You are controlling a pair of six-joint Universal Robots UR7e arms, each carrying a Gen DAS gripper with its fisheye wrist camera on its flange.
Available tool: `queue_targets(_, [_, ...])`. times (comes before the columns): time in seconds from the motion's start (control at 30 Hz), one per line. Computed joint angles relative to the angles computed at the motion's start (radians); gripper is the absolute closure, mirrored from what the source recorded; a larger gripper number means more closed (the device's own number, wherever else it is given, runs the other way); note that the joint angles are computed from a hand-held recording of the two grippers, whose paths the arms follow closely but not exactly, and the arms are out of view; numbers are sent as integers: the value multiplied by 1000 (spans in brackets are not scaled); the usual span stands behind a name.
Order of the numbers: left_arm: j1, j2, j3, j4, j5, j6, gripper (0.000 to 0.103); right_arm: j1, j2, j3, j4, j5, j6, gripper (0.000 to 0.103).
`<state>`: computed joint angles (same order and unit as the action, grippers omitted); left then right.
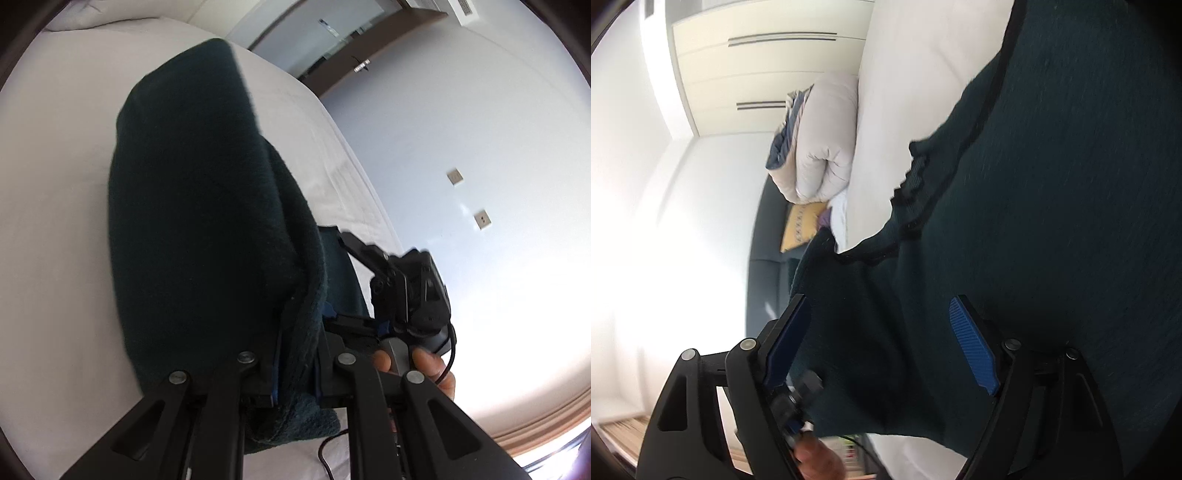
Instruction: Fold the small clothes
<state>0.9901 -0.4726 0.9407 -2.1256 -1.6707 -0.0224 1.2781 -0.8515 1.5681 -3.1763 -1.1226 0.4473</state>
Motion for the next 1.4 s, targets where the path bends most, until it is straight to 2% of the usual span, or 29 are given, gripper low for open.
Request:
queue_targets(0.17, [-29,69,15,24,-61,23,91,-57,-8,-38,45,93,60,24])
queue_targets(0.23, [-36,72,49,4,-41,28,91,-72,-8,-46,56,118,76,24])
queue_targets(0.3, [-35,66,75,-14,-31,36,88,-73,-14,-52,75,104,62,25])
queue_targets(0.33, [-33,59,87,-18,-33,44,81,-71,-15,-57,90,97,52,25])
queue_targets(0.37, [-30,52,94,-16,-38,52,67,-65,-18,-63,110,76,36,25])
queue_targets(0.47, [-19,3,148,-41,-77,89,41,-41,-23,-87,156,-4,-4,25])
queue_targets(0.57, [-8,-56,207,-113,-75,129,32,-23,-27,-112,206,-68,-45,27])
queue_targets(0.67, [14,-78,212,-130,-57,119,32,-2,-37,-135,295,-152,-105,36])
queue_targets(0.73, [30,-97,239,-145,-55,89,32,8,-41,-143,332,-193,-114,43])
queue_targets(0.8, [45,-96,233,-144,-70,69,32,23,-44,-155,370,-259,-133,55])
queue_targets(0.87, [45,-96,234,-146,-66,76,32,44,-41,-154,388,-346,-151,77])
queue_targets(0.93, [37,-96,233,-144,-58,85,32,63,-37,-167,410,-427,-176,87])
queue_targets(1.03, [31,-102,235,-142,-54,93,32,89,-38,-180,427,-496,-221,90])
queue_targets(1.17, [37,-102,236,-153,-54,92,32,103,-67,-183,441,-535,-267,91])
queue_targets(1.4, [40,-122,252,-117,-53,145,32,67,-158,-136,451,-551,-292,91])
